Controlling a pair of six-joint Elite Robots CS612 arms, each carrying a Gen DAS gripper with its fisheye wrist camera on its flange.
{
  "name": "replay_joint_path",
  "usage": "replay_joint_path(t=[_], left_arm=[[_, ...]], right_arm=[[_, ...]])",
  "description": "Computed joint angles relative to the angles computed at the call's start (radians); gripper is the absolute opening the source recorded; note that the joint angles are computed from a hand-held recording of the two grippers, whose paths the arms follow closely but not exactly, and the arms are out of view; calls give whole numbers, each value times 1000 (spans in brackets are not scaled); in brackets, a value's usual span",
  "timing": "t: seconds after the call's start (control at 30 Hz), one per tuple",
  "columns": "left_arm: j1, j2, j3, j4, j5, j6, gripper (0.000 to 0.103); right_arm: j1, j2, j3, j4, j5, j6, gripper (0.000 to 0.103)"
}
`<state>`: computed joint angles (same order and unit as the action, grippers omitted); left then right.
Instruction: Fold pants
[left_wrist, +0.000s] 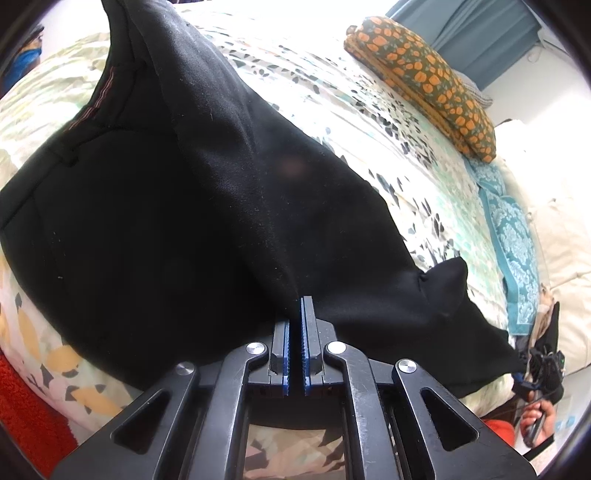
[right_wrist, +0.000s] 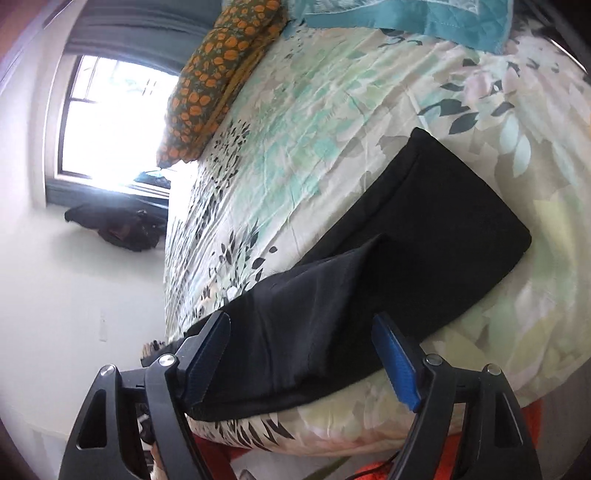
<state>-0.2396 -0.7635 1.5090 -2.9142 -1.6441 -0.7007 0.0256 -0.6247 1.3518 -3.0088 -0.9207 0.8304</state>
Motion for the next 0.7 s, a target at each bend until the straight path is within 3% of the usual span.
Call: replay_joint_path(t=[0.03,0.07,0.1,0.13,0.2,0.23,0.33,0.4,0.53,0.6,0.7], left_arm=[[-1,-2,3,1,4,1,3],[-2,-3,6,0,6,2,3],[-4,-6,10,-5,10,5,3],[-6,-11,16,-15,14,8,3],[-11,-25,34,-45,24,16,3],[-14,-34,46,-64,31,24,3],[-36,-65,87,-108,87,74,3],[-45,-69,103,-85,94,77,3],[-39,-43,89,45,4,20,3],[-40,-39,86,64,-19,19,3],[-49,-43,78,53,8,57,3]], right_arm=[[4,8,-16,28,-20,21,61],[9,11,-32,83,-47,16,16],[15,10,-53,167,-85,-17,12],[24,6,-73,248,-133,-61,11],[42,-4,-100,303,-218,-180,11],[53,-16,-102,278,-261,-250,11],[73,-57,-63,83,-306,-437,11],[80,-72,-51,89,-337,-527,11],[76,-38,-96,392,-452,-494,11],[63,-32,-75,392,-464,-432,11],[46,-50,-24,290,-443,-365,11]])
